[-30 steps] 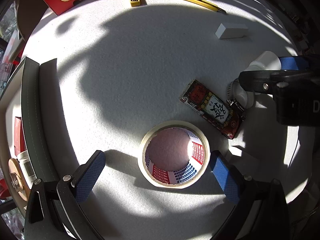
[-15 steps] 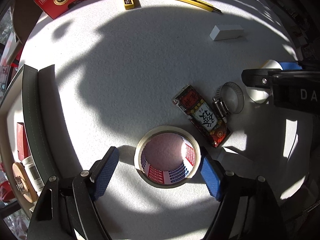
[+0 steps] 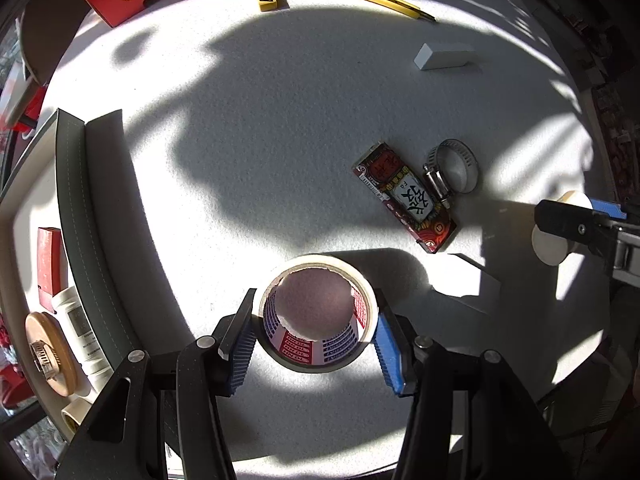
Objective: Organize rigid objects
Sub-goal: 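Carry the flag tape roll and white bottle over the white tray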
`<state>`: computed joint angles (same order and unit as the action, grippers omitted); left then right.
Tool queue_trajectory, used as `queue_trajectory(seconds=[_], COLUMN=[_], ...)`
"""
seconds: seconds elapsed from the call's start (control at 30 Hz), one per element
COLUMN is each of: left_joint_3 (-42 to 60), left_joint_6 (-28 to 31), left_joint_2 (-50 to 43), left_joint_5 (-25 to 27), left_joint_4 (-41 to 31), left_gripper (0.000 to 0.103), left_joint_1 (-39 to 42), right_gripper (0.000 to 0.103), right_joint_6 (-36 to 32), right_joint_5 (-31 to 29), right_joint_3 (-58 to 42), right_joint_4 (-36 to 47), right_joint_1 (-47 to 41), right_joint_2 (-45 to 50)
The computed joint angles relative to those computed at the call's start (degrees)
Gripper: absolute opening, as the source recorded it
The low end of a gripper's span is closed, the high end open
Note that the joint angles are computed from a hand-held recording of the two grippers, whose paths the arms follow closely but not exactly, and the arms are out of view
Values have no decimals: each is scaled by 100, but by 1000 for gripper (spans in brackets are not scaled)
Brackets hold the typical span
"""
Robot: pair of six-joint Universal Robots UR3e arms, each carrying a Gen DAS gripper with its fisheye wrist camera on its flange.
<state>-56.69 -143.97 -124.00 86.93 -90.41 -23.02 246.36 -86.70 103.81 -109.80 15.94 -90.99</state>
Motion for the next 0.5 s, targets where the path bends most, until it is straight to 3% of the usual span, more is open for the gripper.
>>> queue_trajectory(seconds=[0.23,0.5], left_joint_3=[170,313], left_joint_6=[137,601], left_joint_2=[-153,-176], left_joint_5=[-31,-215], left_joint_4=[-73,-379], left_gripper=[57,57], left_joint_1=[-12,-48], right_gripper=[66,66], right_joint_6=[1370,2338], right_joint_5=[224,291], right_joint_3=[410,362], right_joint_4=[-343,-443], right_joint_1=[870,1547], right_joint_2=[-41,138])
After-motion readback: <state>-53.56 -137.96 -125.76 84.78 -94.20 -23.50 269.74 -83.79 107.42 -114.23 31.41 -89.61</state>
